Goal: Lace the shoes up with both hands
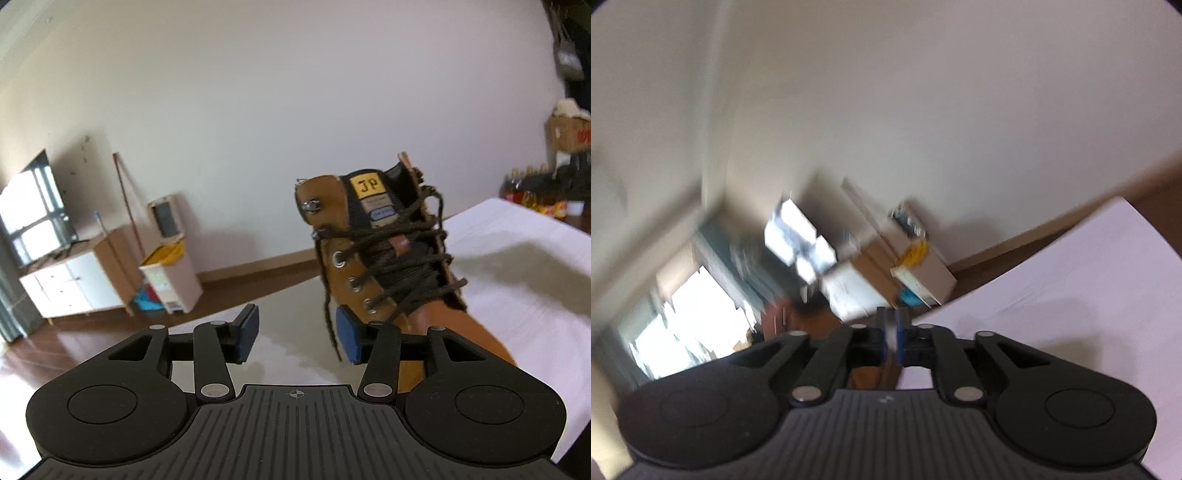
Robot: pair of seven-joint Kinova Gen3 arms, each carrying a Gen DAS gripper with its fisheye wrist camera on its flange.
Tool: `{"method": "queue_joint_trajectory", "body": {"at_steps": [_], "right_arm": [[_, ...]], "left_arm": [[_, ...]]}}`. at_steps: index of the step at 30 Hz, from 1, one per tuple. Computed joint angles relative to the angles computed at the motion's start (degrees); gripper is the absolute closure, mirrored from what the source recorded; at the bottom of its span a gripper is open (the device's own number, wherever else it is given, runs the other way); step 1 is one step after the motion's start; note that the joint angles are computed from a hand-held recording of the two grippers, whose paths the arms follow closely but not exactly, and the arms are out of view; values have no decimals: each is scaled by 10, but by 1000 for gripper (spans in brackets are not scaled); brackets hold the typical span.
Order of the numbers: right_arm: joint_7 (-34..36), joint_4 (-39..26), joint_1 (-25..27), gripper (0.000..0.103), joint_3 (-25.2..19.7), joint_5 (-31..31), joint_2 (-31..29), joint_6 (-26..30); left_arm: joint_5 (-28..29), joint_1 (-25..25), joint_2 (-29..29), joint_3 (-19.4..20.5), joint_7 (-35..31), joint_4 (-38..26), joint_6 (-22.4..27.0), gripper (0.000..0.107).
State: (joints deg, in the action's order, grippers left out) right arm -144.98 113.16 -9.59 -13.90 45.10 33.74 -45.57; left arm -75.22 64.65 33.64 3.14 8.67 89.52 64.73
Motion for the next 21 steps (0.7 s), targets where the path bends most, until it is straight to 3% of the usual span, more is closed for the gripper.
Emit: {"method": "queue_joint_trajectory", "body": {"at_steps": [3, 4, 7, 9, 11, 15, 17, 21], "right_arm": [[62, -13, -51, 67, 21, 21, -23, 56], [80, -18, -67, 67, 23, 21, -30, 79], [111, -40, -67, 63, -17, 25, -38, 136], [150, -50, -78, 58, -33, 2, -43, 173], [197, -46, -118, 58, -10, -42, -53, 192], [290, -43, -224, 58, 80, -124, -71, 240], [337, -58, -255, 58, 97, -160, -61, 261], [422, -84, -265, 59, 84, -209, -45, 298]], "left_arm": [[-20, 1, -7, 1, 20, 28, -16, 46], [-24, -1, -9, 2, 29, 36, -20, 46], [-37, -11, -13, 4, 52, 55, -31, 46], [-48, -18, -14, 5, 70, 65, -37, 40], [-55, -26, -14, 8, 86, 71, -42, 33], [-69, -47, -9, 11, 98, 82, -68, 23], [-99, -62, -8, 9, 112, 99, -101, 24], [-150, -113, -13, 25, 109, 124, -169, 44]]}}
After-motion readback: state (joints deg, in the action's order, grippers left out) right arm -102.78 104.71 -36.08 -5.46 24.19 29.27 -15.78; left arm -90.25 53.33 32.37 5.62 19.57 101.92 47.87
